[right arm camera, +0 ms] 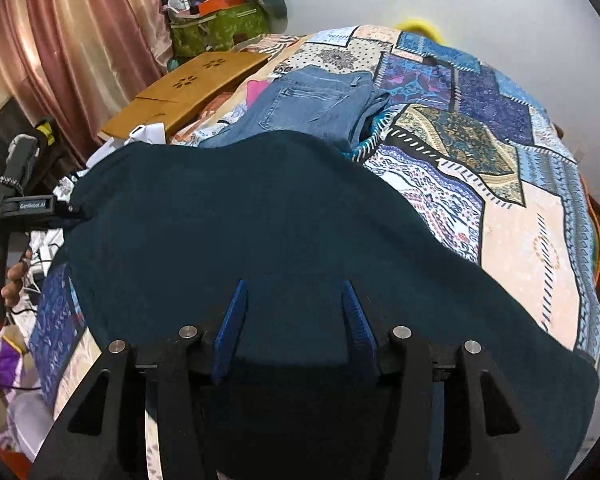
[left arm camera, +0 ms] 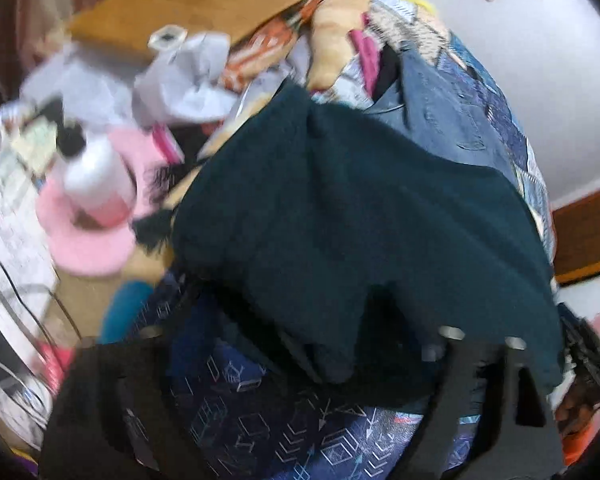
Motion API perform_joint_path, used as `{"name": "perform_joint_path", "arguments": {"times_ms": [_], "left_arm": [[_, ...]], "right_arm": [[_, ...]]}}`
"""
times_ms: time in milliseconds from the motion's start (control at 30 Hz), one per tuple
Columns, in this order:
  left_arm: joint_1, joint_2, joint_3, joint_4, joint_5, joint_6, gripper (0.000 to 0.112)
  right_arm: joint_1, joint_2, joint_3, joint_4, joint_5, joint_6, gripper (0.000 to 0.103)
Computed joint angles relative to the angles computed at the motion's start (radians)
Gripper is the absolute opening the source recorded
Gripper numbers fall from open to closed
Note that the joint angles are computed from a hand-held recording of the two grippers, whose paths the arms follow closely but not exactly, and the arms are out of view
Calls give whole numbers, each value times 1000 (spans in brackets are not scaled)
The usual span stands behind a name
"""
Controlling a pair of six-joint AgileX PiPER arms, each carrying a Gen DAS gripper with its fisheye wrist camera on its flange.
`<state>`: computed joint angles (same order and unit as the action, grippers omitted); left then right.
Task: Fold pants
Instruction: 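Lift and spread the teal garment with the left gripper while the right gripper smooths it flat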
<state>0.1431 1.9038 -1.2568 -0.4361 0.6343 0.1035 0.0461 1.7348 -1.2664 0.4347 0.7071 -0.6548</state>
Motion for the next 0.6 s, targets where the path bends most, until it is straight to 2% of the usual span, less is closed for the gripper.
{"name": "perform_joint_path", "arguments": {"times_ms": [33,133,200,300,400,467,567,600], "left_arm": [[-15,-9,6,44,-19,-36,43],[-53,-68,49,146,-102,-120,24],[-59,-100,69,176,-132,-141,17],[-35,-167,124,151,-177,-110,15],[1,-180,147,71,-174,-27,15],[21,-139,155,1,-153,49,16],[23,-70,147,-20,-117,77,23],[16,-73,169,1,-146,56,30]], "right_arm": [[-8,-8,15,16,-5,-7,47],[-43,-24,52,83,-4,-34,50],[-53,-34,67,96,-3,-43,53],[-57,-35,43,71,36,-20,53],[-65,-44,24,96,63,-26,53],[-63,-51,19,128,62,-41,53],[-53,-45,32,162,41,-68,57],[-46,-38,39,156,33,-60,57]]}}
